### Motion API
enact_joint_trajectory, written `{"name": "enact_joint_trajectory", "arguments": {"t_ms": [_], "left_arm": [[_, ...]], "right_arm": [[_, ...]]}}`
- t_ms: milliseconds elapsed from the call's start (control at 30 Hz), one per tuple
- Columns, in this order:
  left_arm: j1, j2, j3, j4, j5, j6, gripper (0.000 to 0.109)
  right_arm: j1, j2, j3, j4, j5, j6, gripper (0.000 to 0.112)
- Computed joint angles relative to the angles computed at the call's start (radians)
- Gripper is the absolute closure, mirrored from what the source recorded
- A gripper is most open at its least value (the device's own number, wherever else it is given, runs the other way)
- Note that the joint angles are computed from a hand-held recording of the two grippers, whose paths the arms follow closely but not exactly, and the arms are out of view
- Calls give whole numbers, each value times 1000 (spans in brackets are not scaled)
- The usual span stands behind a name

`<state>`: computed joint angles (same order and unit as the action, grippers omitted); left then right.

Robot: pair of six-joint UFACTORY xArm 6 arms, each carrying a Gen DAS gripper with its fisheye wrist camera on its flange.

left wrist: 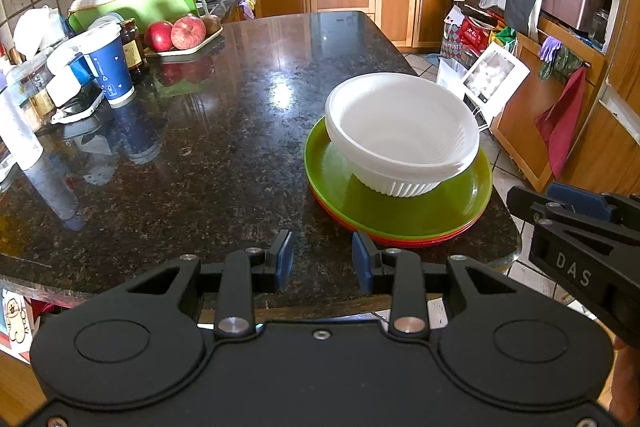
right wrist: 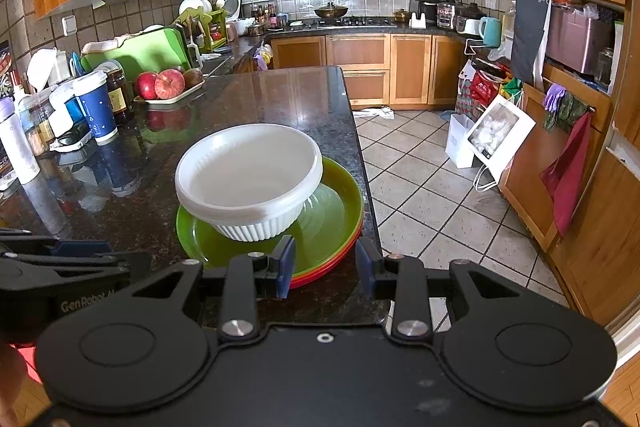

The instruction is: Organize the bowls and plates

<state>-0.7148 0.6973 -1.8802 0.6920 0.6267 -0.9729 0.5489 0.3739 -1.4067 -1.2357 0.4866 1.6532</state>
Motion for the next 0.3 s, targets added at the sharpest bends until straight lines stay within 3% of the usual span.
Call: {"name": "enact_joint_trajectory", "arguments": {"t_ms": [300], "left_arm": [[3,4,-4,6,-5,3,65]], "right_arm": [[-7,3,-1,0,-9,-3,77]]}}
